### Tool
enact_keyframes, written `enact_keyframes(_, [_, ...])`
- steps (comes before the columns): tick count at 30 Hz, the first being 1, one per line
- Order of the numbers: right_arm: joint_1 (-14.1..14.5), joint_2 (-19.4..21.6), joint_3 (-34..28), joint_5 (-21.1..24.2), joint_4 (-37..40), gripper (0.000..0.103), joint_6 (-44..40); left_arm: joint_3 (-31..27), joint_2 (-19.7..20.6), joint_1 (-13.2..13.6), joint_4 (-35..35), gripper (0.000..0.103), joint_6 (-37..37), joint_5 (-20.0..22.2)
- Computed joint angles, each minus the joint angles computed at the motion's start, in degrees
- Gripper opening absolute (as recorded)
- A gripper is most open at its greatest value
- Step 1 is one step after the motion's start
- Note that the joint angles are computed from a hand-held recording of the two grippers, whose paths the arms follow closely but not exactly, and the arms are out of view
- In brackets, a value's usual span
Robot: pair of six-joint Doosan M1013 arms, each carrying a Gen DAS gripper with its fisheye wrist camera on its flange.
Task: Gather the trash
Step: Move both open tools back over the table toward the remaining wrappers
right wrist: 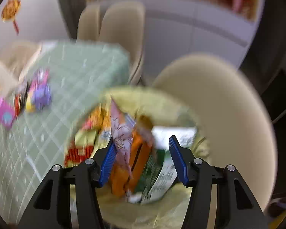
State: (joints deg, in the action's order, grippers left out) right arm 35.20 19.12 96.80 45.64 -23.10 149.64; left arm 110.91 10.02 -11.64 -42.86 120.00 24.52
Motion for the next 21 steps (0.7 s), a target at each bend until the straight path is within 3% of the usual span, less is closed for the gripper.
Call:
enact_keyframes(2, [-0.9,1.1,-0.7,1.2,5.9,0.052,-6.9,-0.1,0.1,-0.5,0.1,0.094,0.3,0.3])
enact_keyframes(9, [-0.2,2.1,-1.1,4.4,5.0,0.053,-13.3,-0.8,0.9,-2.2,0.3,0.094,-0.1,-0.3])
enact_keyframes(11, [0.4,2.7,-1.9,7.7,3.6,0.052,-15.8,-1.2,1.2,-2.8,0.4,0.094,0.2,0.0])
enact_keyframes(14, [2.7,3.2,-1.8,13.4,-4.7,0.052,-16.6,-1.6,1.6,-3.8,0.9,0.094,0.2,0.5])
enact_keyframes(15, [2.4,2.5,-1.1,12.7,-3.3,0.052,-18.2,-1.6,1.8,-4.0,1.0,0.094,0.2,0.7])
enact_keyframes(18, [-1.6,-1.8,3.7,2.4,13.2,0.052,-24.8,-1.9,2.1,-4.4,0.7,0.094,0.6,1.2])
enact_keyframes(21, [-3.0,-4.0,6.1,-1.1,19.0,0.052,-27.8,-2.0,2.2,-4.6,0.6,0.094,0.8,1.5])
